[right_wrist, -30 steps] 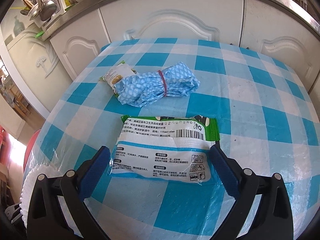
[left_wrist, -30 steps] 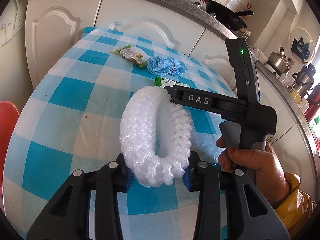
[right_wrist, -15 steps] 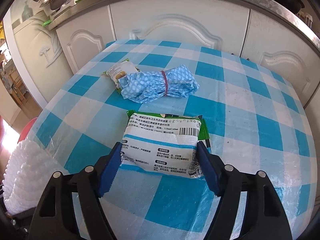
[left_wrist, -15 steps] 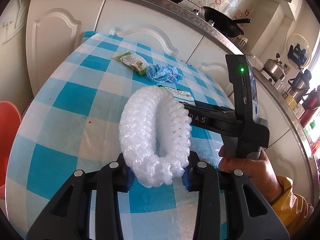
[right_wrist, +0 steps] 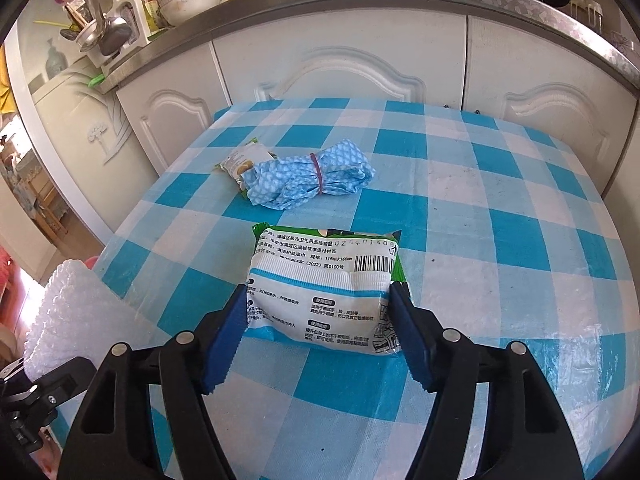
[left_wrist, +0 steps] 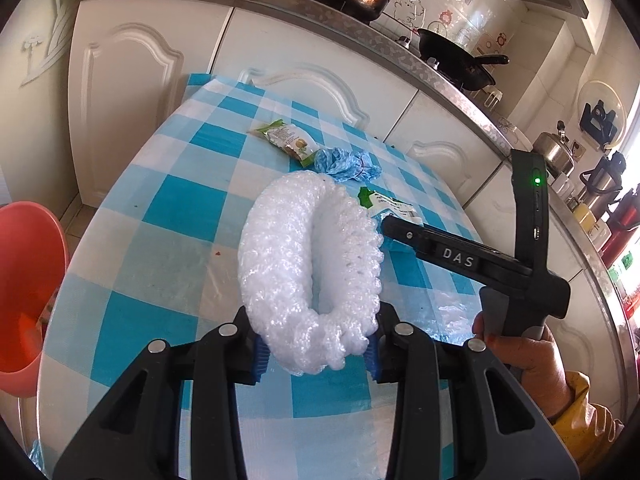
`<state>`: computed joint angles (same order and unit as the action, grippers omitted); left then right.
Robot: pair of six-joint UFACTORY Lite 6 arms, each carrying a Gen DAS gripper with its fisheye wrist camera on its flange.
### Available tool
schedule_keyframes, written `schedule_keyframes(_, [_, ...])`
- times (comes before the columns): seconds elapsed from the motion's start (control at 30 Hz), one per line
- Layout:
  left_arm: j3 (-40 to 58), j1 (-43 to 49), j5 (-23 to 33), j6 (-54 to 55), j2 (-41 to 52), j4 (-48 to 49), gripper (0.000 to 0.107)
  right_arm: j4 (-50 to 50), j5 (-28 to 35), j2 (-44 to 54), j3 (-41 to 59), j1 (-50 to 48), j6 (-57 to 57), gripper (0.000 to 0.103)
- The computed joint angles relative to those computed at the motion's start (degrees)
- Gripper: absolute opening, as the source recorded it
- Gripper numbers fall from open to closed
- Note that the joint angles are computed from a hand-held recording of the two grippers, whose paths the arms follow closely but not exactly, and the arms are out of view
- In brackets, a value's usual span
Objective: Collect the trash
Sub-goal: 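Grasp the white foam ring with the left gripper while the right grasps the white-green wipes packet, then lift the foam ring and wipes packet and carry both over the pink bucket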
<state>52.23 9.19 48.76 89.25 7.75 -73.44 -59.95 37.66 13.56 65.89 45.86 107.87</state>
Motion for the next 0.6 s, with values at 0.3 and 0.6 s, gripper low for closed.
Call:
schedule_keyframes(0.3, [2.49, 6.15, 1.71, -0.02, 0.72, 0.92, 0.038, 0.98, 2.56, 0.92, 7.55, 3.37, -2.89, 0.069])
schedule_keyframes(0.6, [8.69, 15.51, 3.71, -0.54, 5.24, 1.83, 0.038, 6.06, 2.63, 13.28, 29.18, 6.56, -14.9, 0.069])
